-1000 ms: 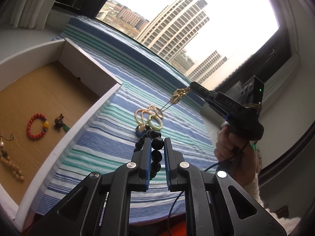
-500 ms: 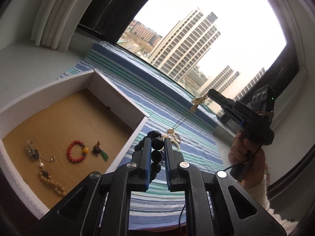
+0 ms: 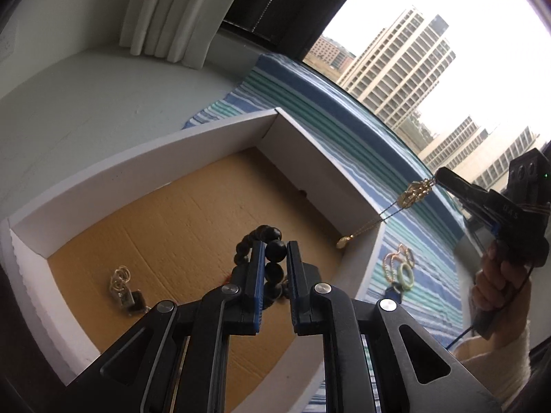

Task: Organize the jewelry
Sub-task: 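Carry both held items into the white box and open both grippers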

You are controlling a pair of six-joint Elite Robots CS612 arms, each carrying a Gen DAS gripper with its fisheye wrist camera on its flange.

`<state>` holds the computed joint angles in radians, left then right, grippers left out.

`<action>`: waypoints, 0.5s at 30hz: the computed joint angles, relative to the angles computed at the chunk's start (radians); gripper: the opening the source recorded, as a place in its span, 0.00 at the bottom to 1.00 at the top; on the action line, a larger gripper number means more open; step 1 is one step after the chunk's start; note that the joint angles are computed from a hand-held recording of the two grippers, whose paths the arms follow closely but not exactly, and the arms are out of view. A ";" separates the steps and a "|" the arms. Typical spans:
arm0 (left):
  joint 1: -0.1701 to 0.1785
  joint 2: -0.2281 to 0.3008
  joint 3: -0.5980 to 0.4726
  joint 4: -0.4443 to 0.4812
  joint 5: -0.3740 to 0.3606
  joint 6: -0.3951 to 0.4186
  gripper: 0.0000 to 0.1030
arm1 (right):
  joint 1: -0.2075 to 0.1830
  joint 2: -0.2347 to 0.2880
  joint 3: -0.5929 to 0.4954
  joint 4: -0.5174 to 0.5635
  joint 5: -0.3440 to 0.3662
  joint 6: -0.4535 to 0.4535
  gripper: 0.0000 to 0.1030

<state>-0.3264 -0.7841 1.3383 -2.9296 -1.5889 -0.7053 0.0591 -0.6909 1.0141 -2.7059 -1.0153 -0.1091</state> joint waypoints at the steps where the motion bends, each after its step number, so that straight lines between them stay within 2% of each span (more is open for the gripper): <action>1: 0.001 0.012 -0.013 0.025 0.010 0.002 0.10 | 0.004 0.019 -0.024 0.028 -0.018 -0.008 0.04; 4: 0.000 0.041 -0.062 0.143 0.045 0.016 0.12 | 0.013 0.077 -0.092 0.122 -0.080 -0.035 0.07; 6: -0.006 0.045 -0.069 0.196 0.080 0.018 0.20 | 0.018 0.102 -0.114 0.163 -0.141 -0.039 0.08; 7: -0.008 0.041 -0.063 0.199 0.088 0.020 0.33 | 0.020 0.108 -0.116 0.167 -0.171 -0.036 0.09; 8: -0.011 0.035 -0.051 0.187 0.096 0.018 0.48 | 0.019 0.108 -0.107 0.157 -0.189 -0.031 0.17; 9: -0.016 0.026 -0.036 0.174 0.110 0.015 0.53 | 0.015 0.103 -0.090 0.138 -0.187 -0.022 0.22; 11: -0.028 0.004 -0.005 0.147 0.138 0.021 0.60 | 0.003 0.081 -0.040 0.085 -0.161 0.000 0.40; 13: -0.041 -0.015 0.022 0.111 0.154 0.042 0.66 | -0.006 0.049 0.033 0.007 -0.161 -0.005 0.46; 15: -0.061 -0.034 0.051 0.059 0.166 0.074 0.74 | -0.010 0.010 0.119 -0.072 -0.196 -0.033 0.53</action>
<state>-0.3870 -0.8176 1.3896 -2.8705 -1.4233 -0.6316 0.0492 -0.6805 1.1327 -2.7776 -1.2110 -0.1420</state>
